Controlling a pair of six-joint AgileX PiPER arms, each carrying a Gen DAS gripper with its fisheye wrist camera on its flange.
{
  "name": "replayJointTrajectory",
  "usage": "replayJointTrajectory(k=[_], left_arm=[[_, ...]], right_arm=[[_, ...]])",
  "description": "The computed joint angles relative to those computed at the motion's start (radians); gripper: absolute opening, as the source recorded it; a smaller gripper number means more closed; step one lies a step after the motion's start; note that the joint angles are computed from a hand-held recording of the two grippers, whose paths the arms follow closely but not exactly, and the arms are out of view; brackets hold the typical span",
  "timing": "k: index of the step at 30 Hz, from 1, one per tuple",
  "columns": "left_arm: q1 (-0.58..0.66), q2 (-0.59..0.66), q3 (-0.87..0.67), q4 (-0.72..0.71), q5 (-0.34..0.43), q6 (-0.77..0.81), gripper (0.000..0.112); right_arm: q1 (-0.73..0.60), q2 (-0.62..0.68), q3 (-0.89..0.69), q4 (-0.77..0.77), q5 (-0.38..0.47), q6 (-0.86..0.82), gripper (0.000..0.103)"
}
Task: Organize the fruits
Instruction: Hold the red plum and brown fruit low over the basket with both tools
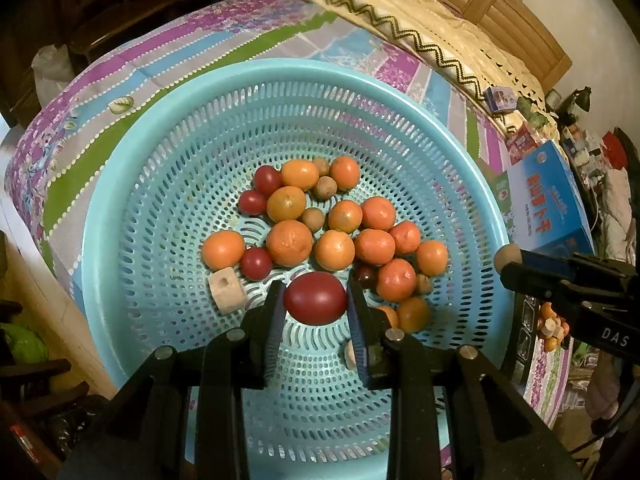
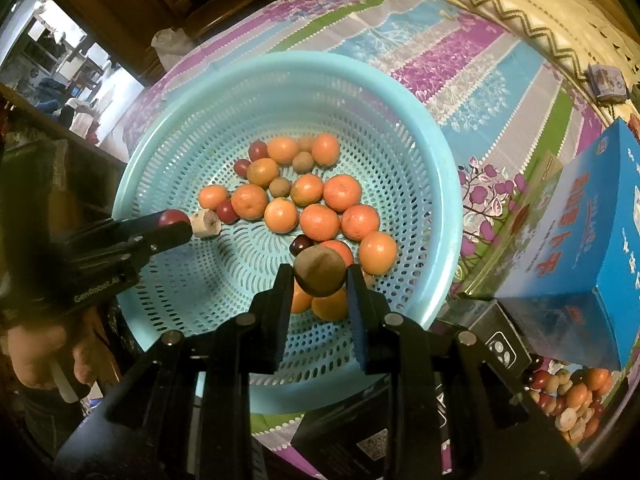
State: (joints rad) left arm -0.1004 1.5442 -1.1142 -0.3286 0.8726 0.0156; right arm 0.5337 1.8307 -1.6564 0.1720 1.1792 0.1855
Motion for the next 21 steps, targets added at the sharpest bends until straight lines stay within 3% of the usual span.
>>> replayJointTrajectory(k=[21], left_arm=[[-0.009, 0.004, 0.002, 0.002, -0.005, -0.007, 0.031]], right_arm=[[-0.001, 0.0, 0.012, 0.004, -0.011, -0.003, 0.027]])
